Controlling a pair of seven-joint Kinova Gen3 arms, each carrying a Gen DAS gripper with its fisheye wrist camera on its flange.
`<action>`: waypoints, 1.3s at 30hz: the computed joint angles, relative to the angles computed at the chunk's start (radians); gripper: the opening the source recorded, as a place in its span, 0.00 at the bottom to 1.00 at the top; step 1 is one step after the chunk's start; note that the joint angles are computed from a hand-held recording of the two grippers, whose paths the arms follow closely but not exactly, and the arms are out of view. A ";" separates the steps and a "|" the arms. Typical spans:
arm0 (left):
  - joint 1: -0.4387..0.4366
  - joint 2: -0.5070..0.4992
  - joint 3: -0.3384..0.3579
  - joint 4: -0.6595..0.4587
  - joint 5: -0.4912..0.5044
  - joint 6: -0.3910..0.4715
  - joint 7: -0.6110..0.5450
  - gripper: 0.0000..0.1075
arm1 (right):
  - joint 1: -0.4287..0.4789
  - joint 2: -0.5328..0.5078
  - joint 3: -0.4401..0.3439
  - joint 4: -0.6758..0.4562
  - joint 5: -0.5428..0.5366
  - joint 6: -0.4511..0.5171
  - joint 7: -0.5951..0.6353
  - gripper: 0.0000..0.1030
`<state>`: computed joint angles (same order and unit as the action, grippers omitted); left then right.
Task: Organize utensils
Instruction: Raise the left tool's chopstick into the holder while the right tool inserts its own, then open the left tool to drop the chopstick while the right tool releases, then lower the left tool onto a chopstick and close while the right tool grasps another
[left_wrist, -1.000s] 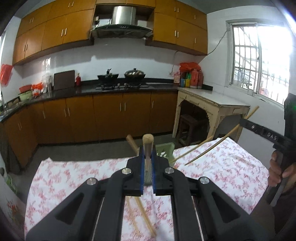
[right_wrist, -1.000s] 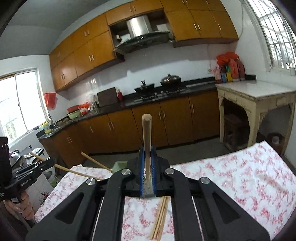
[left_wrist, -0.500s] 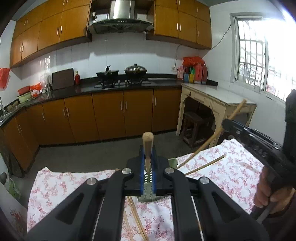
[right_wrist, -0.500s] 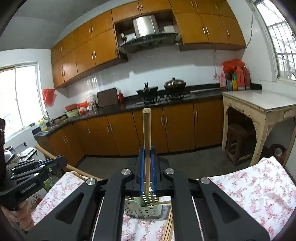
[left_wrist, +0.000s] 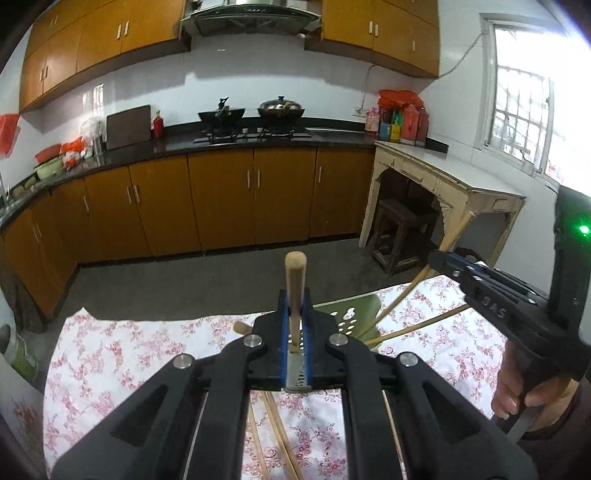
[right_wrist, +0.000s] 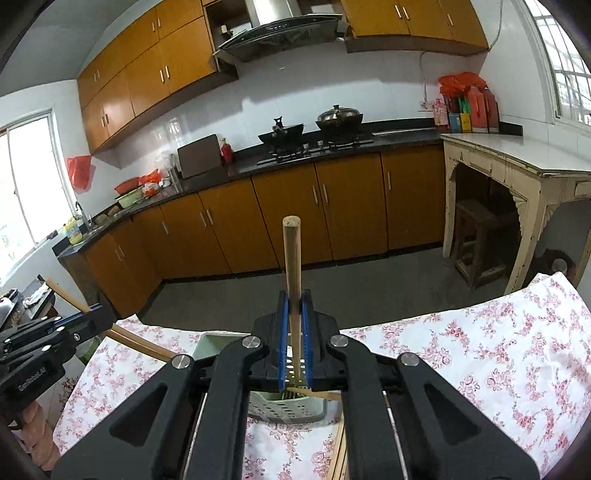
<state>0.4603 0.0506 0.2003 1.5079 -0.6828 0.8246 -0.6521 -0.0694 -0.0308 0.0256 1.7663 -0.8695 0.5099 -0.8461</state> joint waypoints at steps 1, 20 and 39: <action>0.000 -0.004 -0.002 0.005 -0.005 -0.003 0.011 0.08 | 0.001 -0.006 0.002 0.002 0.004 0.002 -0.003 0.09; -0.132 -0.254 0.189 0.223 -0.164 0.049 0.275 0.30 | -0.086 -0.240 0.199 0.160 -0.016 -0.017 0.057 0.23; -0.153 -0.173 0.246 0.588 -0.147 -0.055 0.563 0.37 | -0.060 0.003 0.105 0.331 0.131 -0.002 -0.027 0.23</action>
